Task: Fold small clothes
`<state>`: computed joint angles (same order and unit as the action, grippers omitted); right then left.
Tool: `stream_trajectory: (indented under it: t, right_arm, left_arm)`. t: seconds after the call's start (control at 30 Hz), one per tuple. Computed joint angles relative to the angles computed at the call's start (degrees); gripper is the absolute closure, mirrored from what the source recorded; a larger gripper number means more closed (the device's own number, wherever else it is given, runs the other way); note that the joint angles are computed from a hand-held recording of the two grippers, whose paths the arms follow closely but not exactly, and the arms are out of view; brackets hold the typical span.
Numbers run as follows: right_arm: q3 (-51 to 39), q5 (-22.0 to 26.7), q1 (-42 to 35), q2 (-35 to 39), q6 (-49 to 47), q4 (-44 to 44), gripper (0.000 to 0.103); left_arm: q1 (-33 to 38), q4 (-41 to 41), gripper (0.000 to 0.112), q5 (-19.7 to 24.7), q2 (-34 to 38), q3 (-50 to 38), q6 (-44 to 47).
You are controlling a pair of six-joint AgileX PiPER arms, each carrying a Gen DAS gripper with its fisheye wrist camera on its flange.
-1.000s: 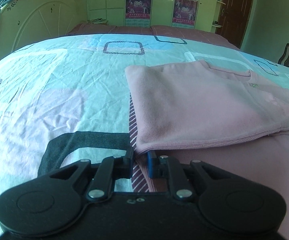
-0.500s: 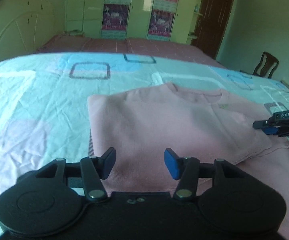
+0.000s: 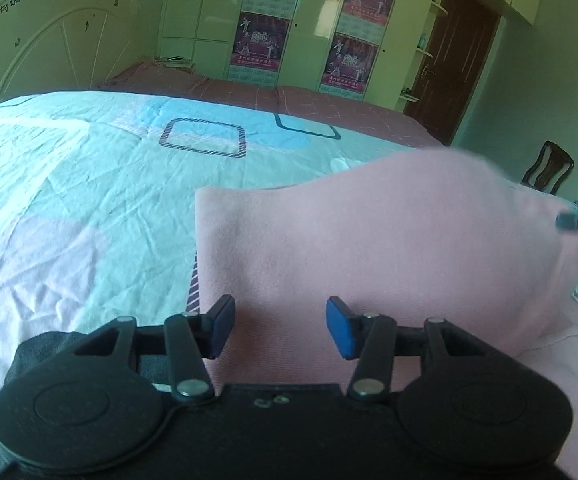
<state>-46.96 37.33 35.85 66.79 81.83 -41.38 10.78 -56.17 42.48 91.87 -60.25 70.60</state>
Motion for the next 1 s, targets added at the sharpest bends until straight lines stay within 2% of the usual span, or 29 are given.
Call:
stream_trajectory:
  t: [0.2, 0.3, 0.37, 0.4, 0.47, 0.5, 0.53, 0.57, 0.6, 0.63, 0.7, 0.73, 0.83, 0.87, 0.9, 0.97, 1.0]
  right_arm:
    - [9.75, -5.81, -1.89, 0.17, 6.40, 1.65, 0.097]
    - [11.08, -6.36, -3.41, -1.03, 4.52, 3.59, 0.097]
    - [11.42, -6.97, -4.27, -0.52, 2.84, 4.83, 0.097]
    - [11.78, -7.26, -4.39, -0.52, 2.89, 4.93, 0.097]
    - [11.04, -6.09, -4.01, -0.33, 3.00, 5.32, 0.097]
    - [10.14, -3.84, -2.79, -0.20, 4.80, 3.67, 0.097]
    - [8.77, 0.50, -0.06, 0.29, 8.89, -0.28, 0.093]
    - [7.39, 4.50, 2.45, 1.24, 12.45, -4.96, 0.074]
    - [6.58, 6.21, 3.52, 1.74, 13.73, -7.74, 0.064]
    - [5.29, 5.62, 2.83, 2.83, 12.71, -8.23, 0.061]
    - [2.96, -1.22, -2.34, 5.58, 3.79, -2.66, 0.061]
    - [1.50, -2.90, -3.79, 7.79, -0.79, -0.36, 0.061]
    - [-2.72, 0.51, -5.20, 15.90, -8.45, 1.85, 0.063]
    - [-1.59, -1.08, -6.32, 15.55, -7.14, 1.26, 0.063]
    - [-1.71, -0.37, -6.55, 15.43, -6.08, 1.38, 0.063]
    - [-3.88, 4.62, -3.30, 16.27, -1.57, -1.94, 0.063]
    - [-4.58, 5.06, -1.35, 16.36, 1.56, -4.79, 0.063]
  left_arm:
    - [-1.47, -0.58, 0.058, -1.10, -2.33, 1.55, 2.06]
    - [-5.24, 5.41, 0.058, -3.55, -1.12, -0.04, -2.47]
    - [-8.03, 12.16, 0.060, -6.23, 0.82, -0.87, -7.33]
    - [-8.28, 12.41, 0.058, -6.98, 1.03, -0.64, -7.06]
    - [-7.69, 12.04, 0.059, -6.26, 0.72, -0.53, -6.62]
    - [-7.10, 11.47, 0.058, -5.30, 0.79, -1.11, -6.33]
    - [-6.57, 10.10, 0.055, -4.65, 0.92, -1.62, -5.08]
    - [-6.34, 8.48, 0.047, -4.67, 1.23, -2.30, -3.27]
    - [-6.75, 7.67, 0.040, -5.42, 2.02, -3.56, -2.05]
    - [-7.59, 8.69, 0.039, -5.84, 3.56, -5.73, -2.72]
    - [-9.49, 13.07, 0.039, -5.23, 8.25, -12.21, -7.08]
    - [-10.23, 15.22, 0.039, -4.37, 10.96, -15.70, -9.23]
    - [-11.26, 20.74, 0.038, -4.00, 18.69, -24.77, -14.50]
    - [-10.89, 21.22, 0.039, -3.78, 20.25, -26.82, -15.16]
    - [-10.84, 23.08, 0.038, -3.77, 20.84, -28.23, -17.85]
    - [-9.89, 23.17, 0.046, -0.76, 20.77, -30.23, -20.41]
    - [-9.37, 19.81, 0.046, 0.42, 19.44, -29.18, -18.26]
